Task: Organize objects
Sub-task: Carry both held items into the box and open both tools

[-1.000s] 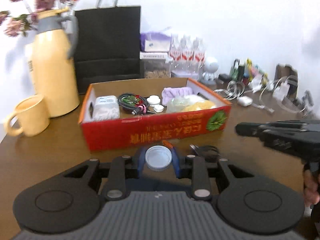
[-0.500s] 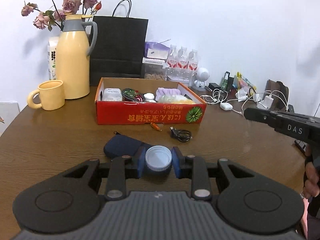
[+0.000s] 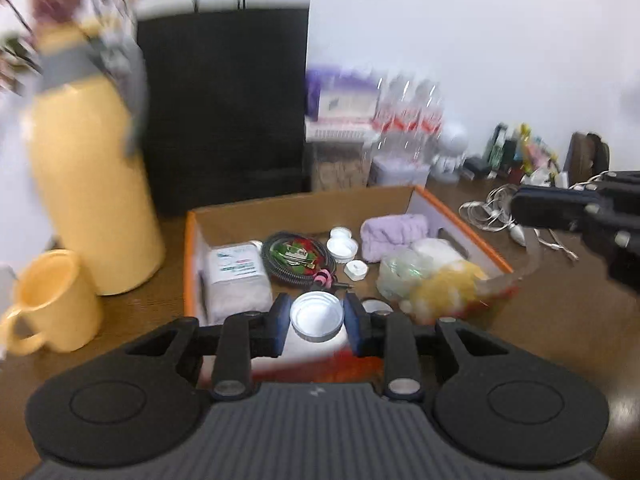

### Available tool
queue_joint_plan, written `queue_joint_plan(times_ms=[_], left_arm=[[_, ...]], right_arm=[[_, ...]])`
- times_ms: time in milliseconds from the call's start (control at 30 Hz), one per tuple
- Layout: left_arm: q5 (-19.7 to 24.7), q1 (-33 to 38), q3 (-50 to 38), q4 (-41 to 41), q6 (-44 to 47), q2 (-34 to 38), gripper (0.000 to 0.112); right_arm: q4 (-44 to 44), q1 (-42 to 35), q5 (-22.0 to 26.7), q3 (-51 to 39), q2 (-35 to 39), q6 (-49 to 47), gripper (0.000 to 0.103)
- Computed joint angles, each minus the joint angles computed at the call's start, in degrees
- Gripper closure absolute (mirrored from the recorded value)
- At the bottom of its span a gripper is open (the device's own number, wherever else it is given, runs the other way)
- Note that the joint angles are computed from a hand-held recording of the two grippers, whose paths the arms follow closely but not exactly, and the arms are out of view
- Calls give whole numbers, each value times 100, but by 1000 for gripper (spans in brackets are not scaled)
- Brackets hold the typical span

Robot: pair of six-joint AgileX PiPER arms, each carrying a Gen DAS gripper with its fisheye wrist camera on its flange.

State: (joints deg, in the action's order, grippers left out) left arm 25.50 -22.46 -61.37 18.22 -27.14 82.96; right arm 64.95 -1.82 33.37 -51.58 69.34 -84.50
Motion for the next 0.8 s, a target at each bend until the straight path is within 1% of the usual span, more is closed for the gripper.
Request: queue_joint_plan(times_ms=[33,67,100,133,200,233,267,300,333,400,433,500,567,633,733,767,800], left_arm=[[131,185,-454,-344,356,461,83],[242,272,-822,-458,544,855,83],[344,334,-1136,-595,741,1199,83],[435,391,-1458,-647,728,1565,82],[525,439,-1807,-647,744,2013,82],[539,457,-1925,-609,670,2175,80],[542,512,-2020,-708,739,2293,75],[529,553,-2049,-794,741,2331,71],[395,611,-1991,-938,815,2311,66],[133,687,-1828,-1142,1030,2194,66],[90,694,-1787,-1092,1011,2142,66],[103,654,-1703,-840,793,1992,62],[51,580,-1495,-698,671,1711,56],[79,486,-1372,-590,585,1453,52],[148,182,-1055,21,-5,898,45],[145,37,-829,296,-271,609,40],[130,-91,-594,488,-497,335,37]], right_arm=[[-245,301,-324,-336,447,202,102],[-554,550,-622,-701,922,523,102],[-921,700,-729,-1065,1348,951,102],[-1351,773,-659,-1505,1812,1458,102],[-1916,884,-541,-2264,2656,2192,101],[-2286,930,-480,-2629,3034,2635,96],[-2625,991,-587,-2894,3340,3088,90],[-2996,1041,-742,-3091,3565,3559,80],[-3179,1028,-726,-3265,3724,3801,74],[-3019,938,-695,-3429,3865,3813,68],[-2966,910,-736,-3441,3876,3789,68],[-2930,894,-822,-3417,3825,3740,68],[-2819,863,-789,-3338,3698,3616,68],[-2774,841,-698,-3247,3508,3538,68],[-2725,846,-701,-2813,2977,3347,66],[-2625,835,-710,-2598,2743,3213,65],[-2439,794,-721,-2327,2481,2966,60]])
